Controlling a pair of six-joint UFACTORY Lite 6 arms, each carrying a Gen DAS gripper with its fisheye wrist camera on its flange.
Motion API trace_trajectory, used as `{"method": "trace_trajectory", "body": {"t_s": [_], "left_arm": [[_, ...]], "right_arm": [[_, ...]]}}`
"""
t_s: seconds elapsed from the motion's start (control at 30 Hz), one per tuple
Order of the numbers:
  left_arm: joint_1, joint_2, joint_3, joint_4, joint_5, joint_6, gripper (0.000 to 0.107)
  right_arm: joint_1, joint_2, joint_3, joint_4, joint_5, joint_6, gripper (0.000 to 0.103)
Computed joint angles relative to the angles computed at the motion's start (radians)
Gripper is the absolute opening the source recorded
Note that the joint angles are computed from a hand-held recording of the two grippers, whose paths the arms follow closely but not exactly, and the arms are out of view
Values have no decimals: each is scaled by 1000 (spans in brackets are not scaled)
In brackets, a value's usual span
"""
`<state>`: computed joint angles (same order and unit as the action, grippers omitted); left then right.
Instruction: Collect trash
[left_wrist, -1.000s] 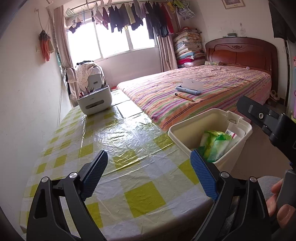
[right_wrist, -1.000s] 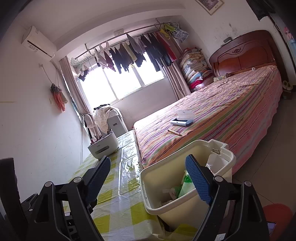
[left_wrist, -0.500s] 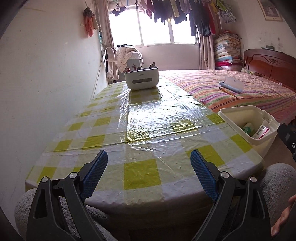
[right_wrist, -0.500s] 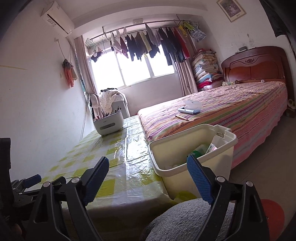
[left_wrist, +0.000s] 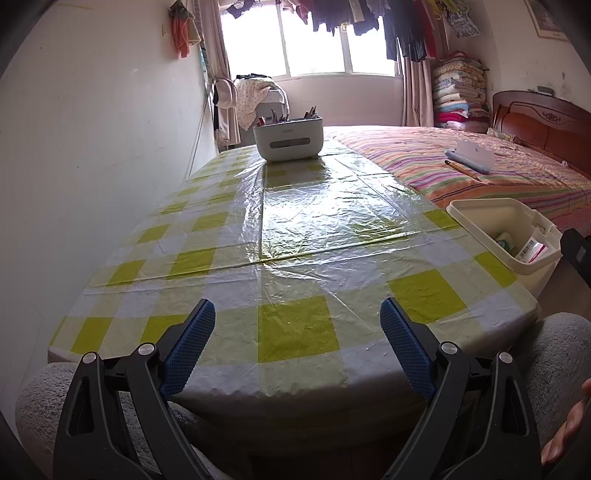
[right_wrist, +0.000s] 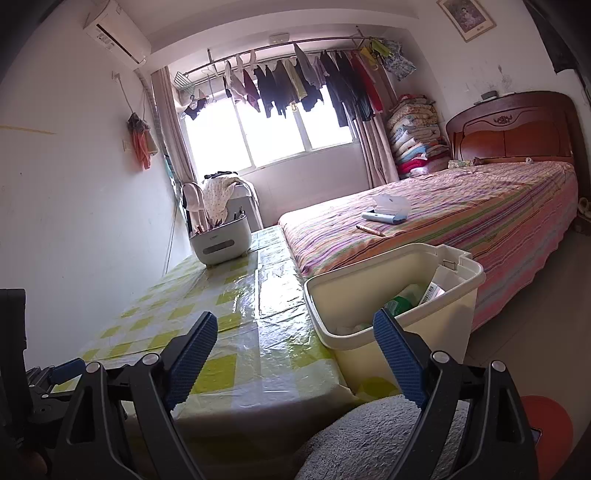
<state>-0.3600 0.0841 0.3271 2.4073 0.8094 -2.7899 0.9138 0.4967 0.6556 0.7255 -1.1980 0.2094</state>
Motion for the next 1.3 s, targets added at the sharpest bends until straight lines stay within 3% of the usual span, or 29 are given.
{"method": "trace_trajectory", "body": {"t_s": [0.43, 1.3], "left_arm": [[24, 11, 9, 44, -40, -34, 90], [43, 1, -37, 102, -33, -79, 90]], "right_arm": [[6, 6, 11, -4, 6, -18, 84], [27, 7, 15, 14, 0, -36, 84]]}}
